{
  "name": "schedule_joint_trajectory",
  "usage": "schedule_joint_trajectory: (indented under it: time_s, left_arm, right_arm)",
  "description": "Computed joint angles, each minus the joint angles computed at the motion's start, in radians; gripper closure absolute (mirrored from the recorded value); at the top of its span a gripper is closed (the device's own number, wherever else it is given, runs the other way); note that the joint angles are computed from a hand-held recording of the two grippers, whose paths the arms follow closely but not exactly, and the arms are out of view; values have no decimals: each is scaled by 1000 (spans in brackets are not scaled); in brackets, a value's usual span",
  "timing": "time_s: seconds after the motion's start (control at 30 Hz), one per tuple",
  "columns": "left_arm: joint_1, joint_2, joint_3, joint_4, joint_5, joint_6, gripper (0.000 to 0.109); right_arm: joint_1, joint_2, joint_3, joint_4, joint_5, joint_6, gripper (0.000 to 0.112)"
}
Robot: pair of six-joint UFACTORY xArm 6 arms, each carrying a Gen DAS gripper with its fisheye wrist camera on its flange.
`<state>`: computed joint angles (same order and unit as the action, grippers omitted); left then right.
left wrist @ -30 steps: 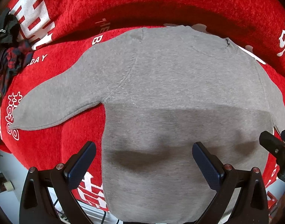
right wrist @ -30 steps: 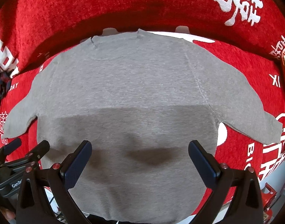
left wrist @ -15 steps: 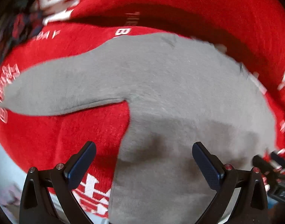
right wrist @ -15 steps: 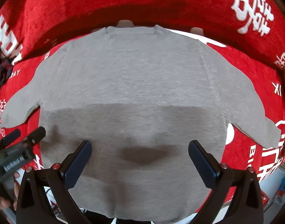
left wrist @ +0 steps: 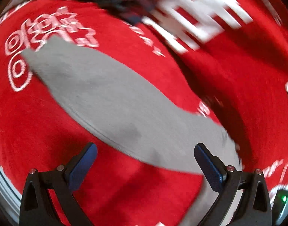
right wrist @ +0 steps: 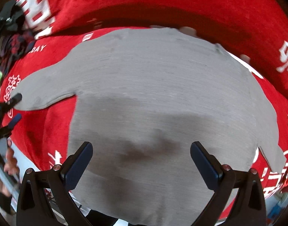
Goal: Fold small clothes
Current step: 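Grasp the sweater sleeve cuff with the left gripper and lift it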
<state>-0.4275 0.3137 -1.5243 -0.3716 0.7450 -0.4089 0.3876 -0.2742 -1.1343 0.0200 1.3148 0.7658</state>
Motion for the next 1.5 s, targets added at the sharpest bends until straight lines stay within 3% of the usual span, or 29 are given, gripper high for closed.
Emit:
schedule_joint_trajectory:
  time_s: [0.17,0.37,0.47,0.57,0.63,0.77,0.87,0.97,1.0,1.03,1.07,1.1,1.13,1.3,1.33,1.37,1.4,1.43,1.5]
  left_arm:
    - [53,0,76,-162,-134,37,6]
    - [61,72,-14,-186,-169,88,6]
    - [60,98,-43,-105,-182,19,12]
    - [62,98,-50,72,-157,-126,48]
    - [70,104,-58,79,-125,-87,100]
    - [88,99,-33,-116,-145,83,100]
    - [88,52,8,-75,-140,69,100]
    - [97,20,30,-10,-78,-11,99]
    - [100,15,37,1,-69,-19,91]
    - [101,9,48,22,-71,-34,61]
    - [99,0,67,10,-107,-22,53]
    - [94,-2,71,40,-131,-44,38]
    - [91,8,53,112,-124,-99,28]
    - [87,65,15,94,-184,-120,27]
    - [86,73,12,130,-209,-153,33]
    - [87,84,-2,141,-211,-161,45]
    - [89,99,-20,110,-206,-134,89]
    - [93,117,-40,37,-194,-75,103]
    - [90,116,-39,-6,-209,-34,103]
  right_arm:
    - [35,62,-45,23,-21,2,9]
    - [69,121,-114,19,-13,-1,9]
    - [82,134,-130,17,-12,4,9]
    - [95,133,-125,29,-12,15,9]
    - [102,128,-116,37,-12,25,9]
    - [118,106,-89,50,-9,55,9]
    - [123,78,-60,59,-18,86,9]
    - [125,60,-40,57,-23,110,9]
    - [124,56,-35,61,-26,117,9]
    - [123,55,-32,65,-28,119,9]
    - [122,55,-32,68,-29,119,9]
    - [121,57,-34,68,-30,114,9]
    - [122,58,-37,66,-30,107,9]
    - [116,62,-44,59,-30,75,9]
    - [113,61,-41,60,-32,74,9]
    - [111,57,-33,62,-37,73,9]
    - [111,55,-28,64,-41,74,9]
    - [110,52,-23,67,-43,73,9]
    - [111,48,-12,72,-45,70,9]
